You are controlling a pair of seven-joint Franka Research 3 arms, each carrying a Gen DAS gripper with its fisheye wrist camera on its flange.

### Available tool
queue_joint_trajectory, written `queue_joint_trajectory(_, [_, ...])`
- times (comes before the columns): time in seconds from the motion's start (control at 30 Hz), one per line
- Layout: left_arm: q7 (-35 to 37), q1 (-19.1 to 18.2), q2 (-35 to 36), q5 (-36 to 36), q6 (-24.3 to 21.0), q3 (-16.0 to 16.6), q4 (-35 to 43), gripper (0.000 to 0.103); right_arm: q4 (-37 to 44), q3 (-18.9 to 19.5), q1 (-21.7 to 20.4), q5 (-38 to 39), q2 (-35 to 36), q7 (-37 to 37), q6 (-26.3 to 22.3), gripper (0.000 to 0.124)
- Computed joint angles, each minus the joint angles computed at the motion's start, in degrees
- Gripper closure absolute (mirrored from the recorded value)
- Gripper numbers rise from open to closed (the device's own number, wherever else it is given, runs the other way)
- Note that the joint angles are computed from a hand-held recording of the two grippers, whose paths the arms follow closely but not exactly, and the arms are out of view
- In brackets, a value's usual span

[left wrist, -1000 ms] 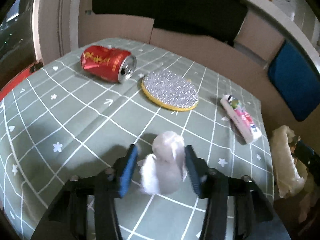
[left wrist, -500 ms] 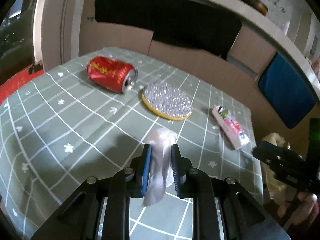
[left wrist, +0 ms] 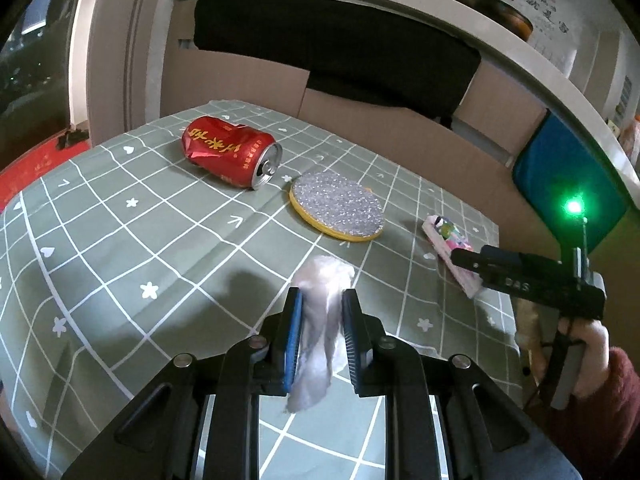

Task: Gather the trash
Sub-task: 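Hold the white tissue in left tool while right tool grasps the tissue pack, then carry white tissue and pink tissue pack over the trash bag with both tools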

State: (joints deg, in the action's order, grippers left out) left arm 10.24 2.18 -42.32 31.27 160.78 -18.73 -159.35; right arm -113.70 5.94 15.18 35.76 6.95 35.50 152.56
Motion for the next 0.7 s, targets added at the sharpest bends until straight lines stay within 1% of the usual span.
queue_joint_trajectory(0.07, [0.06,-0.02,0.25,-0.01,-0.19,0.06,0.10,0.082,1.59,-0.16,0.30,-1.96,1.64,1.50,-0.98,0.059])
queue_joint_trajectory(0.27, [-0.09,-0.07,0.51,0.13,-0.27,0.06,0.24,0.082,3.58,-0.03,0.16,-4.56,3.78,3.96,-3.07,0.066])
queue_joint_trajectory(0.33, [-0.29,0.03,0.82,0.22,-0.45,-0.15,0.43,0.082,3.54,0.03,0.10,-5.01,3.66,4.08,-3.05,0.075])
queue_joint_trajectory(0.4, [-0.32,0.00,1.14,0.31,-0.52,-0.09,0.64,0.082,3.15,0.10,-0.03,-5.32,3.14,3.62,-3.17,0.077])
queue_joint_trajectory(0.57, [-0.83,0.13,1.52,1.06,-1.10,-0.83,1.59,0.082,0.75,0.21,-0.79,-2.40,0.28,0.61,-4.62,0.079])
queue_joint_trajectory(0.7, [-1.16,0.11,1.59,2.12,-1.96,-1.45,2.81,0.082,-2.28,-0.38,-0.84,0.72,-3.14,-1.58,-4.32,0.079])
